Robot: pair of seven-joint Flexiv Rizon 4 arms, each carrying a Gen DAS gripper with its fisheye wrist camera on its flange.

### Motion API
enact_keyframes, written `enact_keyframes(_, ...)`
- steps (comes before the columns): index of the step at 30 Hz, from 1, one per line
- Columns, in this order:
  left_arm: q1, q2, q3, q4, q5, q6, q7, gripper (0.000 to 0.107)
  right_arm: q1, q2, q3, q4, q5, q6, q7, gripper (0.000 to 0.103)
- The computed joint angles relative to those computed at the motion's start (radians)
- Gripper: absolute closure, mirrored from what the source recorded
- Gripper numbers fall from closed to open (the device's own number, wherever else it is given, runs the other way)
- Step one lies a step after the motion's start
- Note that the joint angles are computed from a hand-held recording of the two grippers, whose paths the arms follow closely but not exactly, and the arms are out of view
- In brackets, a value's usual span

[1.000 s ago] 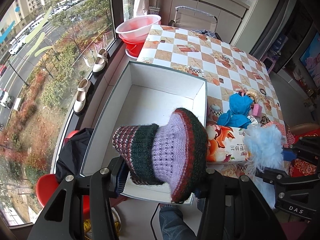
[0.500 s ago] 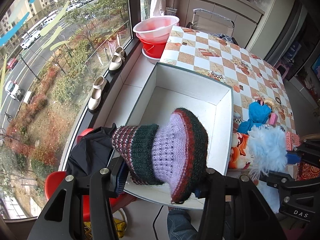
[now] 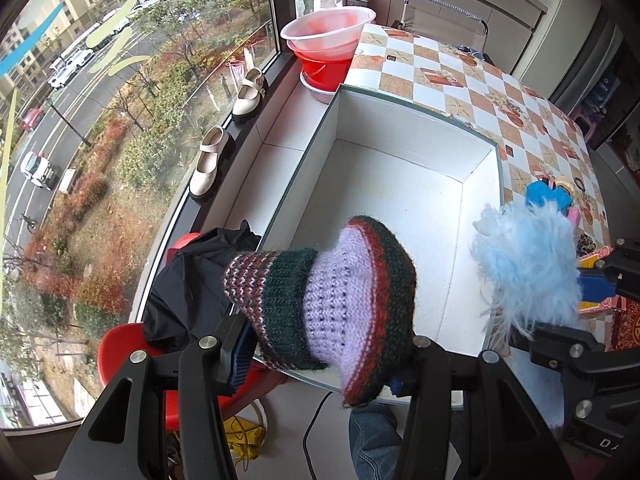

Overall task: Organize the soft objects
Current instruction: 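Lower the hat into the white box with the left tool while the right tool lowers the duster, then open both tools and move them back toward the remaining soft items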

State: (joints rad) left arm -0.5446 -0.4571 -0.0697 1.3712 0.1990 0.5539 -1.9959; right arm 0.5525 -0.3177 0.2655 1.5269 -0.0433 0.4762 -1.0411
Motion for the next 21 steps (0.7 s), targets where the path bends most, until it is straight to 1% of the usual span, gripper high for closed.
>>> enact_keyframes(12,0.003,-0.020,-0.001,-0.009,-0.004,-0.024,0.003,0.052,-0.002,-0.035,-0.003,-0.028,0.009,0.004,-0.020,0.066)
enact_keyframes(13,0.003,-0.022,-0.002,-0.009,-0.007,-0.022,0.006,0.051,-0.003,-0.038,-0.003,-0.029,0.011,0.005,-0.021,0.066)
enact_keyframes(16,-0.013,-0.023,0.012,-0.014,0.024,-0.022,-0.017,0.043,-0.008,-0.040,-0.002,-0.027,0.026,0.022,-0.022,0.066)
enact_keyframes(18,-0.019,-0.023,0.016,-0.017,0.040,-0.024,-0.027,0.038,-0.011,-0.040,-0.003,-0.025,0.036,0.038,-0.012,0.052)
enact_keyframes(20,-0.006,-0.015,0.012,0.005,0.021,0.005,-0.036,0.034,-0.009,-0.034,-0.011,-0.016,0.022,0.049,0.013,0.033)
enact_keyframes(21,0.003,-0.011,0.007,0.020,0.004,0.027,-0.038,0.027,-0.010,-0.031,-0.014,-0.012,0.017,0.052,0.026,0.027)
